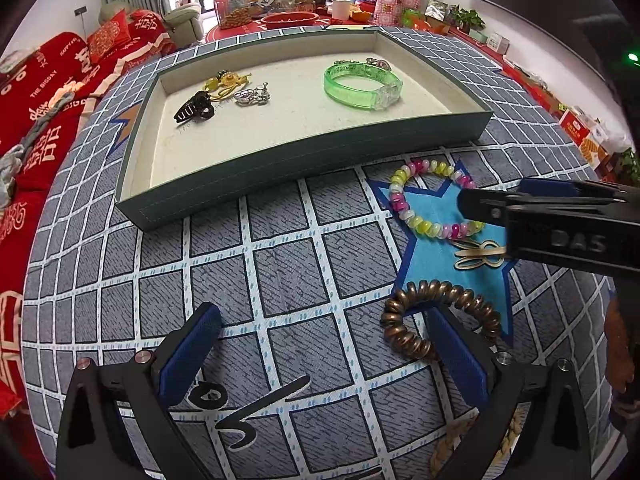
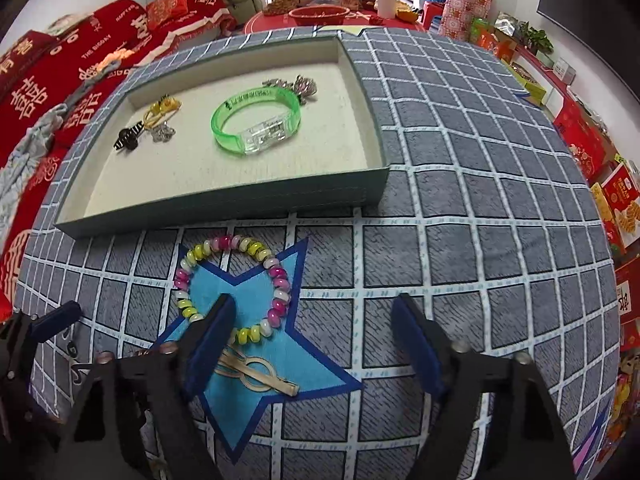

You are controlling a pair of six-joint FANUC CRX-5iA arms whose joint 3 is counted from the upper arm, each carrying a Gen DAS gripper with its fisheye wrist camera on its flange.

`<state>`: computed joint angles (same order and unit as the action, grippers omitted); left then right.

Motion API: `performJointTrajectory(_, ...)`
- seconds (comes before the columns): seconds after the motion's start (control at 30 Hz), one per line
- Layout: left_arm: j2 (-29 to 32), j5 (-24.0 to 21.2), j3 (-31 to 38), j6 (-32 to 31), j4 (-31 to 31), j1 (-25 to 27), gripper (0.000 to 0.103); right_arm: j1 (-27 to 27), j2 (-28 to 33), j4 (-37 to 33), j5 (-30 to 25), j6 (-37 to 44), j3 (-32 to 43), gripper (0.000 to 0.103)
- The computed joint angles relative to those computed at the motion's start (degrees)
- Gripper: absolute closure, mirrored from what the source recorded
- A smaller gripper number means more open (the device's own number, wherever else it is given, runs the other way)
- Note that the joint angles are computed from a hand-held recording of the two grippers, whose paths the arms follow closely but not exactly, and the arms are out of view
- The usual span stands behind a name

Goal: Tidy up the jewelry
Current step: 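Grasp the brown coil hair tie with the left gripper while the right grasps the beaded bracelet, then carry both items into the tray and open both grippers to release them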

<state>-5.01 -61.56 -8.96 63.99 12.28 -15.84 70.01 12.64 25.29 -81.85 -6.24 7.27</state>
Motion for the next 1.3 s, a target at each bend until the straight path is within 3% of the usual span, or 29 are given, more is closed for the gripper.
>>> performJointTrajectory(0.13, 0.04, 0.42, 0.09, 0.53, -0.79, -0.4, 0.0, -0.14, 2.53, 0.21, -2.98, 3.99, 2.91, 0.031)
performJointTrajectory(0.3, 0.01, 0.25, 0.05, -0.54, -0.32, -0.86, 0.003, -0.2, 3.16, 0.44, -2.6, 6.5, 3.71, 0.04)
performJointTrajectory(0.5, -1.07, -0.01, -1.33, -6.27, 3.08, -0.82, 0.033, -0.4, 3.96, 0.18, -2.33, 8.93, 5.33, 0.064)
performJointTrajectory(0.63, -1.85, 0.0, -2.34, -9.11, 4.78, -0.84, 0.067, -0.36, 4.5, 0.21, -2.13, 9.68, 6.1, 0.082)
performJointTrajectory(0.67, -2.04, 0.0, -2.62, -9.73, 5.25, -0.75, 0.075, -0.28, 4.68, 0.35, -2.46, 9.57, 6.25, 0.093)
performJointTrajectory(0.87, -2.67, -1.25, -4.66, -13.33, 11.37, 2.08, 0.079, 0.55, 3.54, 1.71, -2.65, 5.82, 4.32, 0.093)
performJointTrajectory(1.3, -4.75, -0.58, -5.56, -17.88, 16.8, 5.94, 0.079, 3.58, -3.51, 5.74, -2.02, -3.79, -2.27, 0.093)
